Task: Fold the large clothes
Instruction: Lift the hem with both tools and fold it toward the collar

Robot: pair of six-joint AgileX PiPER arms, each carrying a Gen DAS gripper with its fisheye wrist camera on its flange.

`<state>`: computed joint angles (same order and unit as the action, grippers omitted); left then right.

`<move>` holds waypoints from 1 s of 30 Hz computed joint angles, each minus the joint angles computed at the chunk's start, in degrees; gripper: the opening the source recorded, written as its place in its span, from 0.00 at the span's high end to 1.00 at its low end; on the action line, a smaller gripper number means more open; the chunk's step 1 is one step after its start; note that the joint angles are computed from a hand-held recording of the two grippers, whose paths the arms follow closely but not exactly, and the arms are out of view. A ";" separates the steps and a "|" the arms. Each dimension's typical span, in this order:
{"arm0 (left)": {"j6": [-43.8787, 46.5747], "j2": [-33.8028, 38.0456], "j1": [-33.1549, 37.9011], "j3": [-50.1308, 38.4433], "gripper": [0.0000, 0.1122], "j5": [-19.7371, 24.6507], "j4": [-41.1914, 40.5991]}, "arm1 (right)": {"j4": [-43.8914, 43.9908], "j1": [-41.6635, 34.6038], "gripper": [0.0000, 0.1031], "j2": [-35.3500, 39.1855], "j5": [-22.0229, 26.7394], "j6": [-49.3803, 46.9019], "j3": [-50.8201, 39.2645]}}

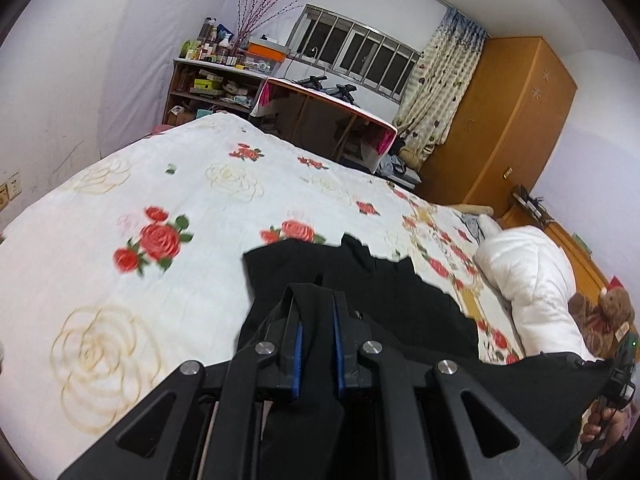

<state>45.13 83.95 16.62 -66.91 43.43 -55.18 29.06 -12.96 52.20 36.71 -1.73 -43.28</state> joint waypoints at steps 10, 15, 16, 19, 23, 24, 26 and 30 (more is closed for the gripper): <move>-18.26 22.19 -11.88 -25.68 0.89 -6.26 15.19 | 1.63 0.17 0.79 27.35 -6.03 -2.46 -17.73; -27.18 32.99 -14.80 -38.08 0.89 -4.79 23.78 | 0.76 -0.60 0.79 38.79 -5.77 -0.95 -25.52; -28.58 34.76 -15.28 -40.11 0.89 -4.39 25.19 | 0.64 -0.85 0.78 40.57 -5.32 -0.68 -26.98; -33.51 41.27 -16.65 -48.40 0.88 -2.03 29.88 | -0.41 -1.17 0.78 46.64 -3.91 0.77 -32.03; -38.91 51.27 -17.60 -62.24 0.87 3.64 34.39 | -2.41 -1.10 0.76 54.22 -1.77 3.66 -38.85; -39.50 53.31 -17.60 -65.00 0.87 4.96 34.77 | -2.54 -1.14 0.75 55.65 -1.43 4.08 -40.04; -40.72 56.85 -17.39 -70.28 0.84 7.53 34.89 | -1.95 -1.35 0.73 57.76 -1.24 4.22 -41.66; -40.79 60.08 -15.70 -77.93 0.82 12.36 31.55 | 3.58 -3.35 0.67 58.98 0.87 0.96 -43.54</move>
